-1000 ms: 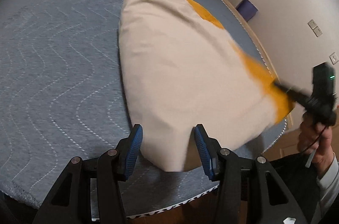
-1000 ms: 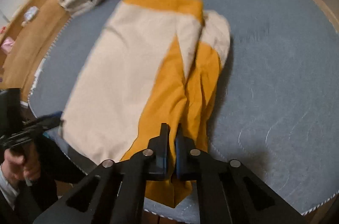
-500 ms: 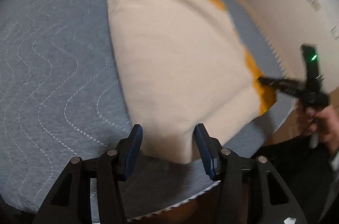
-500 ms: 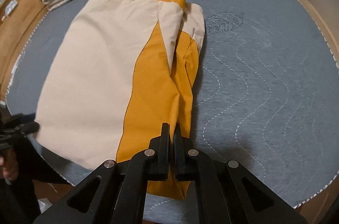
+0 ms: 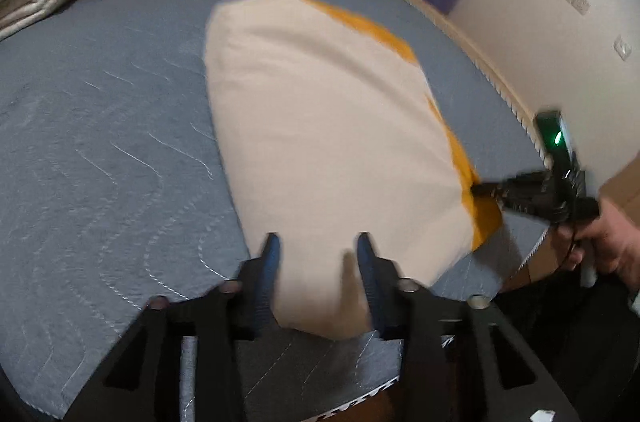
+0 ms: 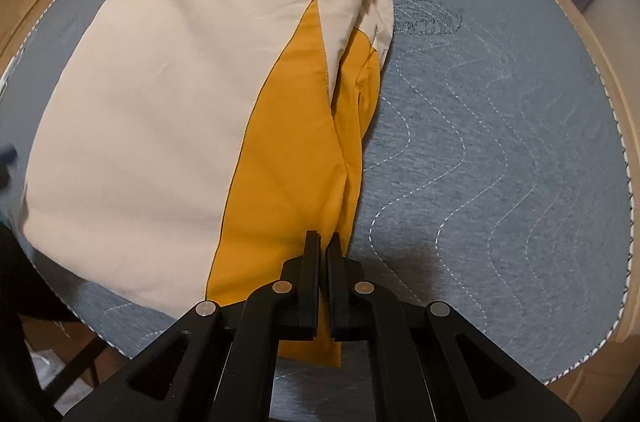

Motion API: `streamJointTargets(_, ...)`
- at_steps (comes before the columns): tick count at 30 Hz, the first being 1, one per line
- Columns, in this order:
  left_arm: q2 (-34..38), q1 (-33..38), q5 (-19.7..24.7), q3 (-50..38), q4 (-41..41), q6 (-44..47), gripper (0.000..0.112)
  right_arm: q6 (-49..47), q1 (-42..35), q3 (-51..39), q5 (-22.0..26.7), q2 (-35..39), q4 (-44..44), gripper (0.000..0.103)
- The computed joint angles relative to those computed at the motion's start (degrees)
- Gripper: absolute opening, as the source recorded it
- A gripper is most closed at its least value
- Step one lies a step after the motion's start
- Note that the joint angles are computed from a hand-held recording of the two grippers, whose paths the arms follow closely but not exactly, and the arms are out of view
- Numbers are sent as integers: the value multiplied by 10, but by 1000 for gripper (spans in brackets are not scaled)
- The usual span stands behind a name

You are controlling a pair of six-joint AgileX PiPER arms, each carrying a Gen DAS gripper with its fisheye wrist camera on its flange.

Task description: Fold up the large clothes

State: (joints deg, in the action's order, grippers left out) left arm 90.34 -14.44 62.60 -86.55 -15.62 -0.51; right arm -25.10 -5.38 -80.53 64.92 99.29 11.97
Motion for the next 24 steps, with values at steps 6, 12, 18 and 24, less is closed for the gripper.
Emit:
streamJointTargets(6, 24, -37, 15, -4, 73, -41, 23, 11, -1, -11, 19, 3, -3, 3)
streamJointTargets(12, 5, -14, 13, 11, 62, -19, 23, 13, -82, -63, 7, -14, 114, 17)
streamJointTargets(18, 19, -44, 13, -4, 88, -50, 23, 26, -93, -148, -11, 36, 185, 45)
streamJointTargets(24, 29, -45, 26, -19, 94, -66, 23, 91, -71, -299, 11, 172, 196, 45)
